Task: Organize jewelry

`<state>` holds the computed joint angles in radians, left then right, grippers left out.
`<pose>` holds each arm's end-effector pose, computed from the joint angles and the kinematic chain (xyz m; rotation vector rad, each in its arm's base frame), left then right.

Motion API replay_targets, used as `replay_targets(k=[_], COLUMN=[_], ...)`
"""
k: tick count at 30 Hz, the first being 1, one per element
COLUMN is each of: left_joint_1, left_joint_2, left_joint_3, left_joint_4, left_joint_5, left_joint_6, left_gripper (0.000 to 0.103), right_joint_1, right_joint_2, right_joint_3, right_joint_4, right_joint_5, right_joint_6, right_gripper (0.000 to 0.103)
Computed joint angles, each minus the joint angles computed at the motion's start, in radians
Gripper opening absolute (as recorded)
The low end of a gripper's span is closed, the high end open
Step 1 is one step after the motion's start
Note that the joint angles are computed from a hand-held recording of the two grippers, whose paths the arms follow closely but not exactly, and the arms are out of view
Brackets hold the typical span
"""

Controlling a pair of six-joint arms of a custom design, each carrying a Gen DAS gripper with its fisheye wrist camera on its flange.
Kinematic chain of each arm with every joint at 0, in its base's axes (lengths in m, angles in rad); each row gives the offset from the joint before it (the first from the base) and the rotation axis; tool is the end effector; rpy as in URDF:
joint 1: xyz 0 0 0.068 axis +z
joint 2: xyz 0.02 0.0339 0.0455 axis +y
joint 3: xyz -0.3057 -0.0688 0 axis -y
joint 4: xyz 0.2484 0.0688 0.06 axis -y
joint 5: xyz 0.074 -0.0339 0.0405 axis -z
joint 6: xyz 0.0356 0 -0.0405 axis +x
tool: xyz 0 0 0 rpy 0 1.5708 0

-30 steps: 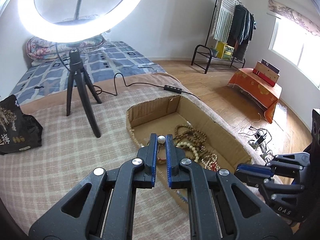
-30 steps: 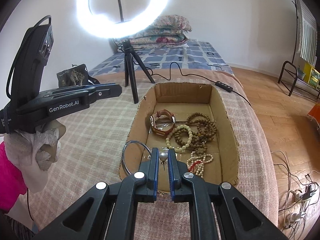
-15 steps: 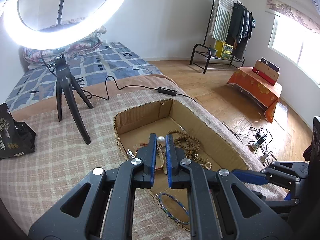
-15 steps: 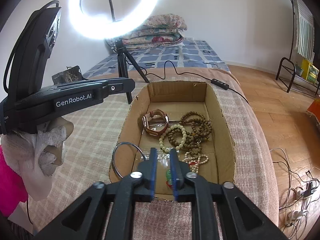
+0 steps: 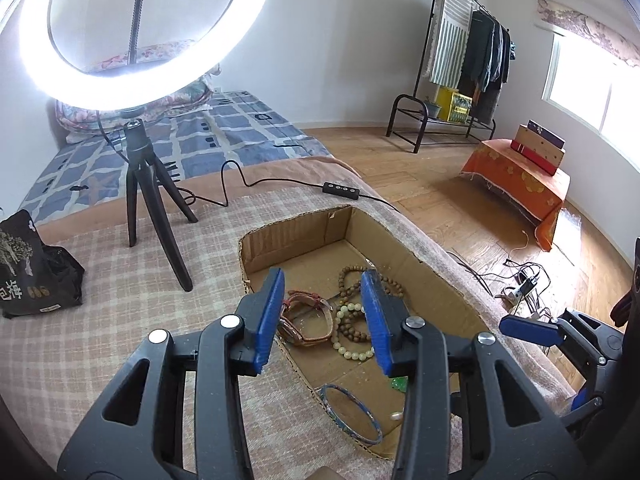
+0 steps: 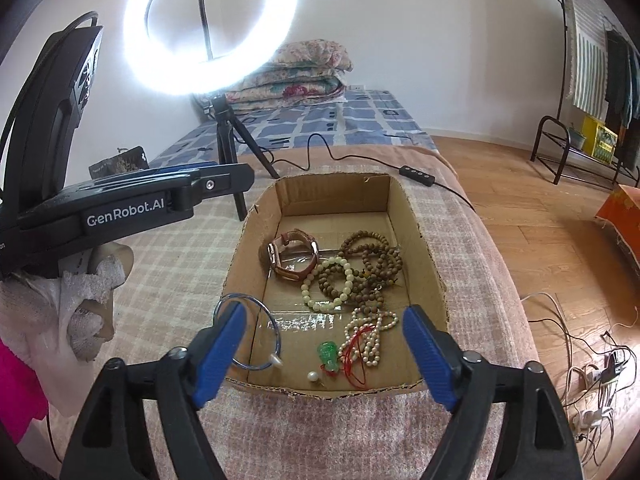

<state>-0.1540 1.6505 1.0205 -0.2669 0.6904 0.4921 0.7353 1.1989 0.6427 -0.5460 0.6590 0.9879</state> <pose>0.3362 -0.0751 0.2411 1.0001 2.0790 -0.6765 0.1612 0.1164 0.2270 0.4859 2.3052 -0.0976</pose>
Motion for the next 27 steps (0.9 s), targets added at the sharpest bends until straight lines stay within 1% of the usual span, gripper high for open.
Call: replay_targets(k=[4, 6, 8, 10, 14, 21, 23, 27], left_joint_1=[0.020, 0.032, 0.044, 0.061, 0.090, 0.184, 0.212, 0.268], left_joint_2=[-0.023, -0.038, -0.054, -0.072, -0.100, -0.158, -0.169, -0.198], left_joint_3=[0.004, 0.006, 0.004, 0.005, 0.022, 0.066, 0.082, 0.114], left_joint_4=[-0.020, -0.031, -0.036, -0.046, -0.080, -0.186, -0.225, -0.295], left_joint_5=[0.010, 0.016, 0.022, 0.034, 0.042, 0.111, 0.135, 0.177], left_joint_6=[0.007, 0.011, 0.013, 0.018, 0.037, 0.085, 0.106, 0.142], left_gripper=[0.040, 0.041, 0.052, 0.053, 0.053, 0.053, 0.061, 0.062], right_joint_1=[0.027, 0.048, 0.067, 0.086, 0.122, 0.209, 0.238, 0.298], right_joint_2=[0.013, 0.020, 0.025, 0.034, 0.039, 0.079, 0.096, 0.137], right_joint_3=[0.035, 0.055, 0.076, 0.100, 0.146, 0.270, 0.315, 0.402], right_joint_4=[-0.066, -0.106, -0.145, -0.188, -0.266, -0.471, -0.541, -0.677], right_joint_5=[0.035, 0.056, 0.074, 0.094, 0.123, 0.188, 0.210, 0.241], right_joint_6=[0.053, 0.085, 0.115, 0.148, 0.202, 0.345, 0.394, 0.497], right_gripper=[0.094, 0.096, 0.099, 0.100, 0.102, 0.103, 0.103, 0.103])
